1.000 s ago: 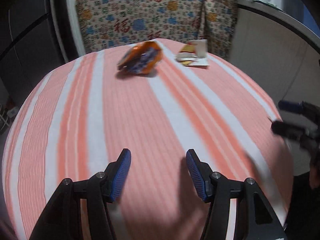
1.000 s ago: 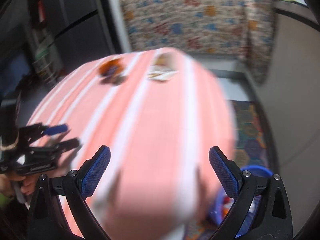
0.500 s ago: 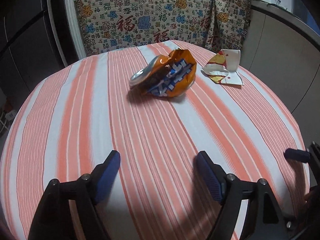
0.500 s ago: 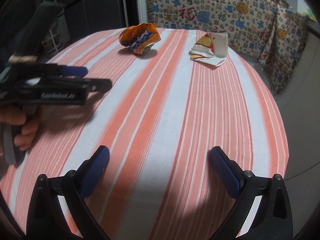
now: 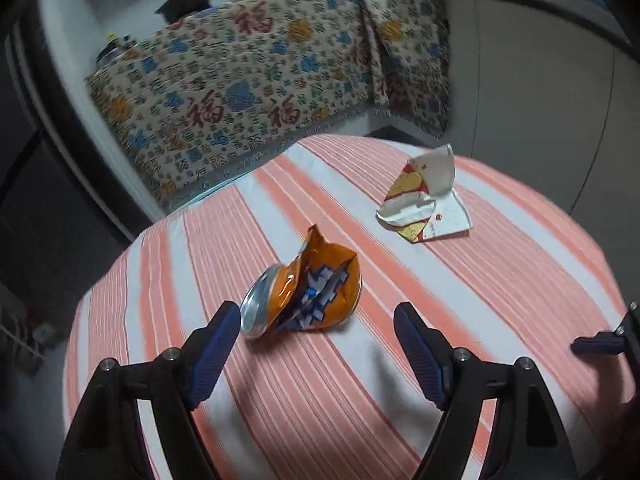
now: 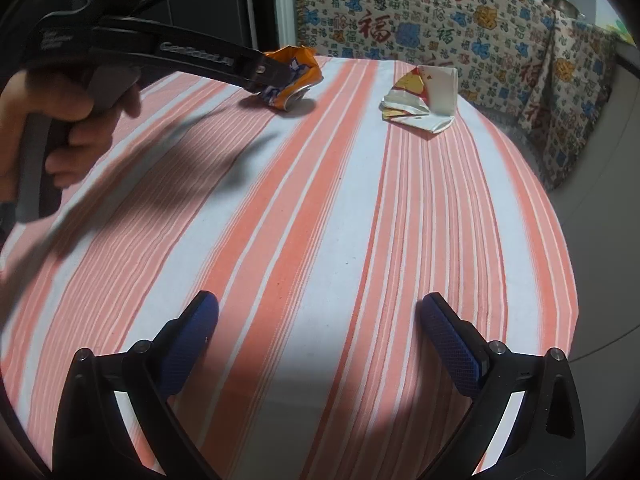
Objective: Collect trash
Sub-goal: 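Grasp the orange-and-blue chip bag with the left tool while the right tool grasps the white paper wrapper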
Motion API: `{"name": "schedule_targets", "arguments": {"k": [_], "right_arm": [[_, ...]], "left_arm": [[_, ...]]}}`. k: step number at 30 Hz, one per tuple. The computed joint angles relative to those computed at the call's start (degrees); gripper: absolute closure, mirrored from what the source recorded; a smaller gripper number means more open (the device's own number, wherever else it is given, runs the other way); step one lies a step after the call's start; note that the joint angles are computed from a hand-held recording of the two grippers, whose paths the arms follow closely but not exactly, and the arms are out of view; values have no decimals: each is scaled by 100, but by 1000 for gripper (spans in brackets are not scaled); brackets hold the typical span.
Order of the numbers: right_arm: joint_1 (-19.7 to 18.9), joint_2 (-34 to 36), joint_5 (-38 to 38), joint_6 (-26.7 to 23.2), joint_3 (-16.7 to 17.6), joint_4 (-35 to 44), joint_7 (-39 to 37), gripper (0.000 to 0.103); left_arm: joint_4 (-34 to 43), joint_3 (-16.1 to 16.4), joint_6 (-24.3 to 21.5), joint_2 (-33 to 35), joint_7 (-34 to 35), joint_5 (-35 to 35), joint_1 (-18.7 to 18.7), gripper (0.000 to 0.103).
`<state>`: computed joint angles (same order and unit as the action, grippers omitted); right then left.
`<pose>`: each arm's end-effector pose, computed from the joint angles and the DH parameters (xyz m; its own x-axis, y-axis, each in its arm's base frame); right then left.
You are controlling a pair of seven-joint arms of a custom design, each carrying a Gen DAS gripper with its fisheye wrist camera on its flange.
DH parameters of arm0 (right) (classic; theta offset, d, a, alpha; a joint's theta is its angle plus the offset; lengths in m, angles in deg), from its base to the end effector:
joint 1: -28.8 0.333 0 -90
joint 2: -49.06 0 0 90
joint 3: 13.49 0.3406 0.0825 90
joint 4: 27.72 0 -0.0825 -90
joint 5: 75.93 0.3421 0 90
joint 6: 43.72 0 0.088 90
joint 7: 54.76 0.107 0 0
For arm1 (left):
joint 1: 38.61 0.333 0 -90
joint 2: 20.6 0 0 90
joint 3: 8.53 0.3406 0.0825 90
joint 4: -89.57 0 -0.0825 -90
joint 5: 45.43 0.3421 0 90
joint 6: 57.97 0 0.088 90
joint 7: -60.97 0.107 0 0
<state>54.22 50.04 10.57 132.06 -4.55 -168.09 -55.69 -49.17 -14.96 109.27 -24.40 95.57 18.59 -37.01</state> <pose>0.4090 0.1829 0.3710 0.6488 -0.7609 -0.0119 -0.5994 -0.5013 -0.6240 0.4607 -0.0956 0.4263 -0.0650 -0.9666 -0.2480 -0.7684 0.2070 -0.6056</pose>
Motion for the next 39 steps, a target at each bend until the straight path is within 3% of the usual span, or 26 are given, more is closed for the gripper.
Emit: {"name": "schedule_targets", "arguments": {"k": [3, 5, 9, 10, 11, 12, 16, 19, 24, 28, 30, 35, 38, 39], "right_arm": [[0, -3, -14, -3, -2, -3, 12, 2], [1, -4, -19, 0, -2, -5, 14, 2], [-3, -13, -33, -16, -6, -12, 34, 2], [-10, -23, -29, -42, -12, -15, 34, 2], [-19, -38, -15, -80, -21, -20, 27, 2], [-33, -48, 19, -127, -33, -20, 0, 2], [-96, -79, 111, -346, -81, -6, -44, 2], [-106, -80, 167, -368, -78, 10, -79, 2], [-406, -239, 544, -1132, -333, 95, -182, 2], [-707, 341, 374, -1072, -485, 977, 54, 2], [-820, 758, -163, -1023, -508, 1586, 334, 2], [-880, 1737, -3035, -1778, -607, 3035, 2102, 6], [-669, 2167, -4310, -2087, -747, 3620, 2921, 24], [-526, 2285, -4763, -2067, -863, 3740, 3250, 35]], "left_arm": [[237, -61, -458, 259, 69, 134, -71, 22], [336, 7, -472, 399, 6, 72, -61, 22], [365, 169, -25, 549, -35, -197, 47, 23], [350, 206, 128, 556, -167, -98, 74, 31], [309, 234, 319, 560, -157, -124, 109, 46], [292, 238, 384, 559, -123, -188, 122, 47], [213, 298, 580, 440, -877, 669, 170, 53], [-56, 343, 912, 219, -1061, 689, 301, 53], [-878, 423, 1340, -430, -356, -159, 366, 53], [-1403, 491, 1579, -844, 252, -810, 250, 53], [-1570, 427, 1690, -981, 364, -1010, 275, 53], [-1855, 930, 1803, -1149, 861, -1820, -398, 53], [-1946, 935, 1821, -1183, 1007, -2109, -488, 53], [-1968, 1027, 1816, -1180, 1086, -2235, -602, 53]]}}
